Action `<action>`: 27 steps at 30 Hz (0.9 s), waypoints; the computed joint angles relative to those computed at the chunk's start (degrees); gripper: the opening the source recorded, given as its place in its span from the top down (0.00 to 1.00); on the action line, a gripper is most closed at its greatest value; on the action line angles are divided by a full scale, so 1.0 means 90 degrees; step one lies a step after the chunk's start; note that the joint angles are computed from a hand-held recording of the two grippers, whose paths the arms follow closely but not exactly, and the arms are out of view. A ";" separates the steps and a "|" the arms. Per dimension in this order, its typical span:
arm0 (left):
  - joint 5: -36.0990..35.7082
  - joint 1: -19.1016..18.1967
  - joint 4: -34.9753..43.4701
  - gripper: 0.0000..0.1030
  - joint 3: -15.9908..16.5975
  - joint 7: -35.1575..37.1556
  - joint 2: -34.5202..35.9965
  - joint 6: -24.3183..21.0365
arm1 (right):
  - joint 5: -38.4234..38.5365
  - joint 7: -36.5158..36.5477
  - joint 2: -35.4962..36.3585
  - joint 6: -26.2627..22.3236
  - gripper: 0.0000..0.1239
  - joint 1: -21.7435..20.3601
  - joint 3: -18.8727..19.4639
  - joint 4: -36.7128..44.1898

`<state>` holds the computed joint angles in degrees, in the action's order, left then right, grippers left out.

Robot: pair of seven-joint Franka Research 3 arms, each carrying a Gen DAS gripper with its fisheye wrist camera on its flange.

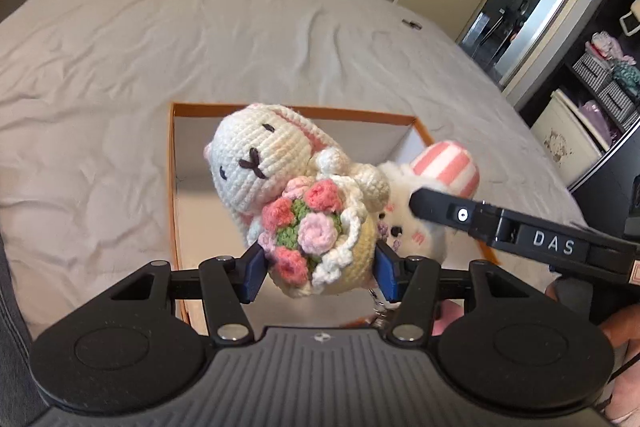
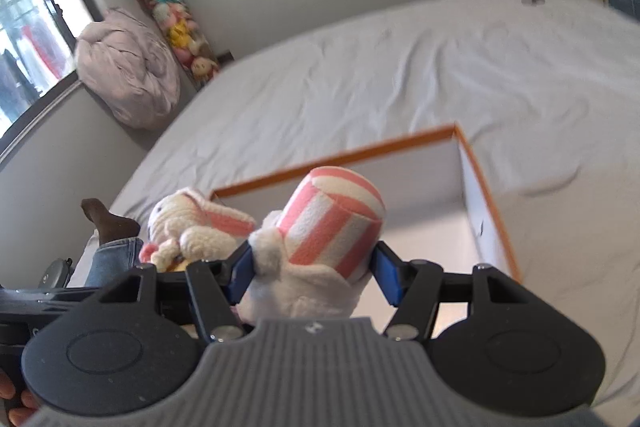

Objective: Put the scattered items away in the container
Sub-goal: 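Lift both held plush toys and carry them over the orange box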

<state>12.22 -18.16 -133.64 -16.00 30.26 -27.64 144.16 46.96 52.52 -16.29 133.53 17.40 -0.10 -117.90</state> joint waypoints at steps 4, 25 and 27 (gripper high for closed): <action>-0.0261 -0.0149 -0.0005 0.38 0.0174 0.0331 0.0200 -0.0066 | -0.0287 0.0347 0.0252 0.0016 0.48 -0.0031 0.0123 0.0011; -0.0368 -0.0206 0.1050 0.33 0.0137 0.2919 0.0825 -0.2391 | -0.2187 0.0135 0.2182 -0.2577 0.47 -0.0073 0.0488 0.2283; -0.0457 -0.0205 0.1009 0.33 0.0172 0.3002 0.0783 -0.2351 | -0.2298 0.0148 0.2306 -0.2723 0.46 -0.0075 0.0511 0.2436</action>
<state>8.11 -20.01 -124.56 -14.45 57.28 -20.59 123.00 26.28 53.84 4.46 109.02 16.72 4.50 -95.97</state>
